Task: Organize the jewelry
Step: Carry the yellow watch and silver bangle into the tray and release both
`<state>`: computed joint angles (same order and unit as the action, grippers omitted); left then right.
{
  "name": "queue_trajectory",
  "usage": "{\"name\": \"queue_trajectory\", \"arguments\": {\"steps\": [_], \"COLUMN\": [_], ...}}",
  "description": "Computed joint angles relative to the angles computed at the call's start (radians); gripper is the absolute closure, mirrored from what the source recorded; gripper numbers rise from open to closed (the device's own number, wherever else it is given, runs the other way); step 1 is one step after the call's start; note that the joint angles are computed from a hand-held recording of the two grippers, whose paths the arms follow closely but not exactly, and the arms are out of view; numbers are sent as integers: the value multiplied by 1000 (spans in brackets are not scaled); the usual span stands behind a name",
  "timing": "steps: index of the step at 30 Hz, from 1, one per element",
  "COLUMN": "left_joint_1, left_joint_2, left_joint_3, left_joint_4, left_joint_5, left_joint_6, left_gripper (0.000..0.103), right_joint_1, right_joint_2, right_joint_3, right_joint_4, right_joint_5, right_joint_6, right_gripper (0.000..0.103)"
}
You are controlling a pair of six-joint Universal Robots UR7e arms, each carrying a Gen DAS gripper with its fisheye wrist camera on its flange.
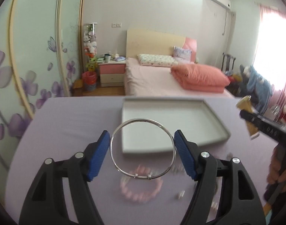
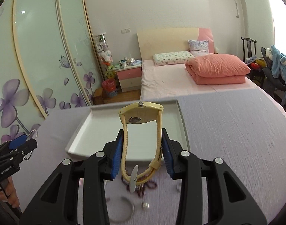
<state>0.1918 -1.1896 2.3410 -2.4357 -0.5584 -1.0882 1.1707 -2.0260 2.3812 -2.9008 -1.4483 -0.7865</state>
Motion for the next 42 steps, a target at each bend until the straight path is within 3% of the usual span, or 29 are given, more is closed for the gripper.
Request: {"name": "queue_trajectory", "arguments": {"steps": [3,7,15,23,31,33,35,40,41,42], "left_joint_1": [104,217,381,443,475,483,489,504,504,500], "left_joint_2": [75,172,324,393,421,427,432,430,425,417], "left_joint_3": [-55,-146,-319,-400,-430,-445,-453,-460,-451,-440], "left_joint_4": [-204,-320,-292,-273,-257,-239,-233,-229,-249,-266], "left_joint_5": [-21,-64,-137,-130,-121,-122,-130,-150,-152,-151], "left_joint_6": [177,311,404,464,430,417,403,382,388,387], "left_gripper": [33,33,33,33,33,33,33,32,30,21], "right_joint_1": [58,110,160,184,192,191,190,169,161,159], "right_joint_2": [126,299,529,636,664,658,646,577,558,548], "right_joint_3": [-72,-172,-320,-350,-373,-371,-361,-326,-315,-309], "right_joint_4": [-35,-46,6,-81,-96,-102,-119,-93,-91,-93], "right_joint_5": [-62,-167,-381,-515,-546,-538,-521,-442,-424,-417], "right_joint_6": [41,79,171,147,140,129,113,96,95,97], "right_gripper": [63,63,63,63,59,50,32,31,30,30]}}
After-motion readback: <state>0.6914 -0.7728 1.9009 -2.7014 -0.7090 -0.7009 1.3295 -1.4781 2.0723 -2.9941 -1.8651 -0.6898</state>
